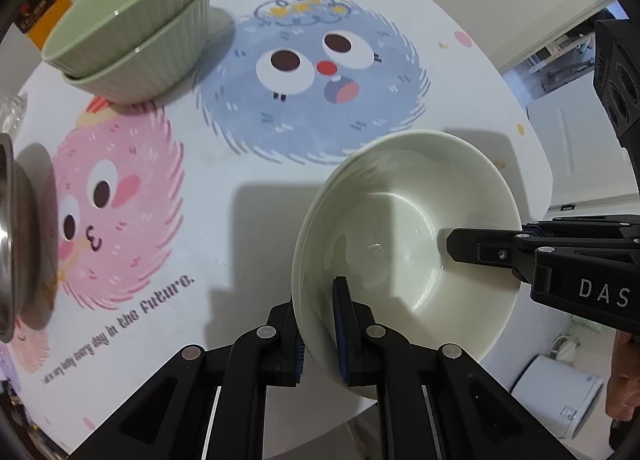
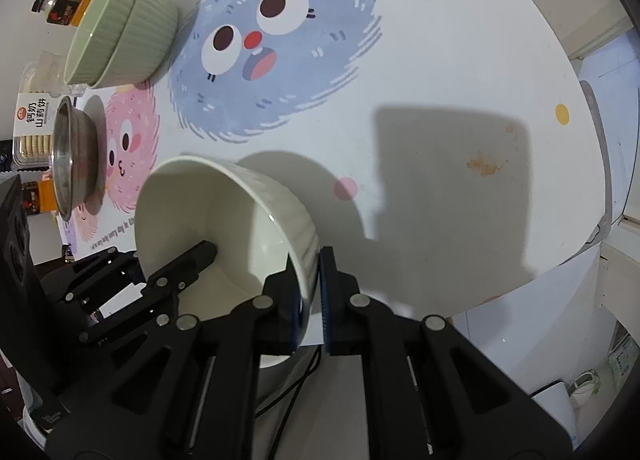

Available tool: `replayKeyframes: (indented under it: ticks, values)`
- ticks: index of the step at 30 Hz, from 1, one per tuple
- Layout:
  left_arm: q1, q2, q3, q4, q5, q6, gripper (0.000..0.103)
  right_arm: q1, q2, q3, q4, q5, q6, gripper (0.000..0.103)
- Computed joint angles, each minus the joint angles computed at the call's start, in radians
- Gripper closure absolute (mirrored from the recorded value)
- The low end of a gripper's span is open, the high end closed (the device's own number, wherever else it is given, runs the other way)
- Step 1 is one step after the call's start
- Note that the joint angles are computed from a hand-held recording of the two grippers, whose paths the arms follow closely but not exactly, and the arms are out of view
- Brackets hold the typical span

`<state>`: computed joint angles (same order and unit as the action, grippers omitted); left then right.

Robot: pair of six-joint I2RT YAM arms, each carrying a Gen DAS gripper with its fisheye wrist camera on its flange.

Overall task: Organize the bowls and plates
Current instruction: 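Grasp the cream bowl rim with the left tool while the right tool grasps it too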

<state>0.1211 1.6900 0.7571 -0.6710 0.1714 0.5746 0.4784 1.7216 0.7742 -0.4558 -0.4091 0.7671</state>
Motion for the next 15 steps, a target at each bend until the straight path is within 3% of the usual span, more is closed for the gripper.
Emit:
replayKeyframes:
  ticks: [9,15]
  values:
    - [0.021,0.029,0.144,-0.093,0.032,0.002,0.092,-0.025,-0.018,0.085,-0.091,0.019,-0.039,0.093]
    - [0.044,0.034,0.275,-0.194,0.06,-0.006,0.091,-0.043,-0.04,0.205,-0.221,0.068,-0.107,0.093]
